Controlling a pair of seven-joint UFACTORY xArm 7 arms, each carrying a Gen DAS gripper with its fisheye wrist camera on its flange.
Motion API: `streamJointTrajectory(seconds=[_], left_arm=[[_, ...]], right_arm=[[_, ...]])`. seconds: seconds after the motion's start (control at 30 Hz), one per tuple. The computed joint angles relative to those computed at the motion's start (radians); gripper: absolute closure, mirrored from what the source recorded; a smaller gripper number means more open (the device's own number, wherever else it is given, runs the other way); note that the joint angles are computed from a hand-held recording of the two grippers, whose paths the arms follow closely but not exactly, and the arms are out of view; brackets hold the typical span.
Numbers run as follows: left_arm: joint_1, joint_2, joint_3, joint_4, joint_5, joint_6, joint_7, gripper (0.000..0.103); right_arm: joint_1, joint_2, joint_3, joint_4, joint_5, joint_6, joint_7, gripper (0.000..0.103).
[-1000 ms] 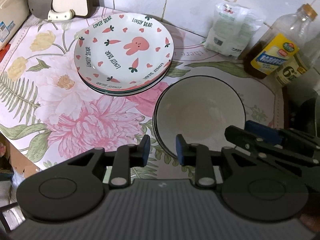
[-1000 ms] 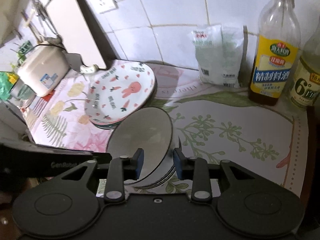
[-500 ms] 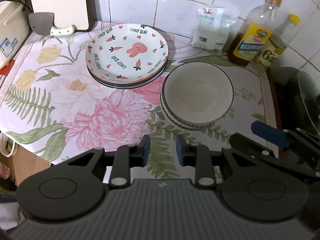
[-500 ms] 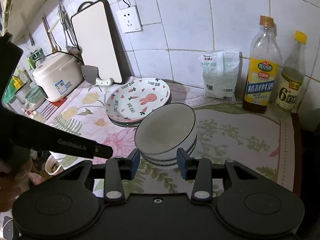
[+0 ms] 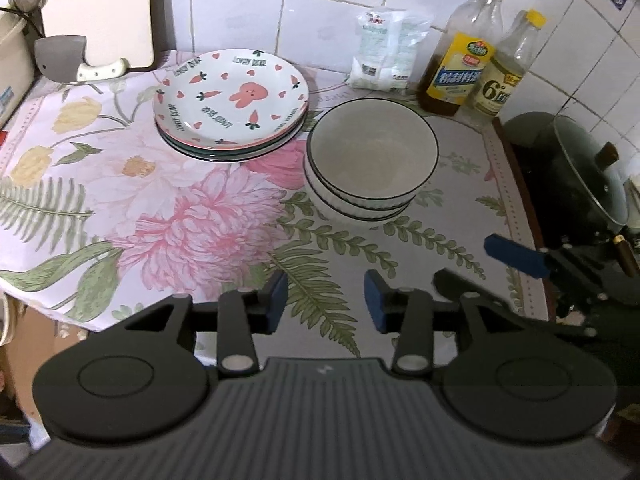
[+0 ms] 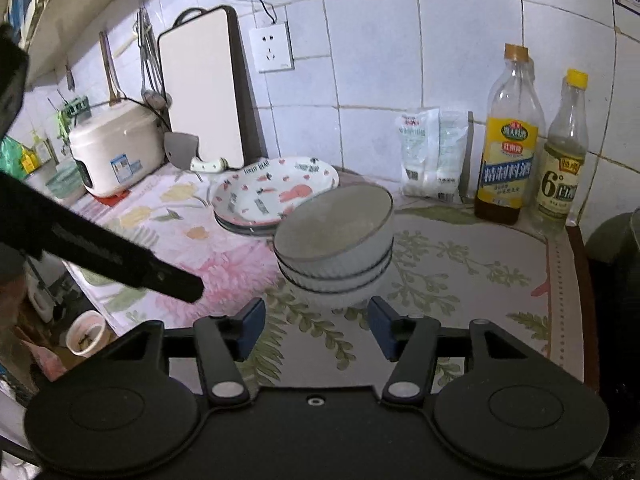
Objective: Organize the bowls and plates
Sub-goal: 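Move both grippers to the rim of the stacked white bowls and close them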
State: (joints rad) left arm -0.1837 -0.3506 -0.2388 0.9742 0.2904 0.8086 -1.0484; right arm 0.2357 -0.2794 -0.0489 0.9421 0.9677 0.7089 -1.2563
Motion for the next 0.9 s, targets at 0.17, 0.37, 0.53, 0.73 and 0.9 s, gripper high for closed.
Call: streamJointTrajectory(seconds=[0.17,0.37,0.53,0.73,0.9], left_arm=[[0.007,0.006,0.014,-0.071,0.002,-0.137,0.002,0.059],[0.044,0.002,0.031,-0.172,-0.018,-0.343,-0.05,0.044],[0.041,0.03,0.086,-0.232,-0.116,-0.51,0.009,0.04],[0.012,0.111,0.153,-0.276,-0.293,-0.723,0.091,0.038],[0.019,0.149,0.151,-0.255,-0.375,-0.773,0.137,0.036]], right_arm=[[0.019,0.047,-0.001,-0.038,0.127,-0.083,-0.112,0.02],[0.001,0.15,0.041,-0.015,0.241,-0.128,-0.228,0.012],[-0.017,0.243,0.091,0.035,0.317,-0.156,-0.314,0.012],[-0.026,0.332,0.153,0.095,0.399,-0.202,-0.405,0.012],[-0.027,0.377,0.185,0.139,0.392,-0.218,-0.374,0.012]])
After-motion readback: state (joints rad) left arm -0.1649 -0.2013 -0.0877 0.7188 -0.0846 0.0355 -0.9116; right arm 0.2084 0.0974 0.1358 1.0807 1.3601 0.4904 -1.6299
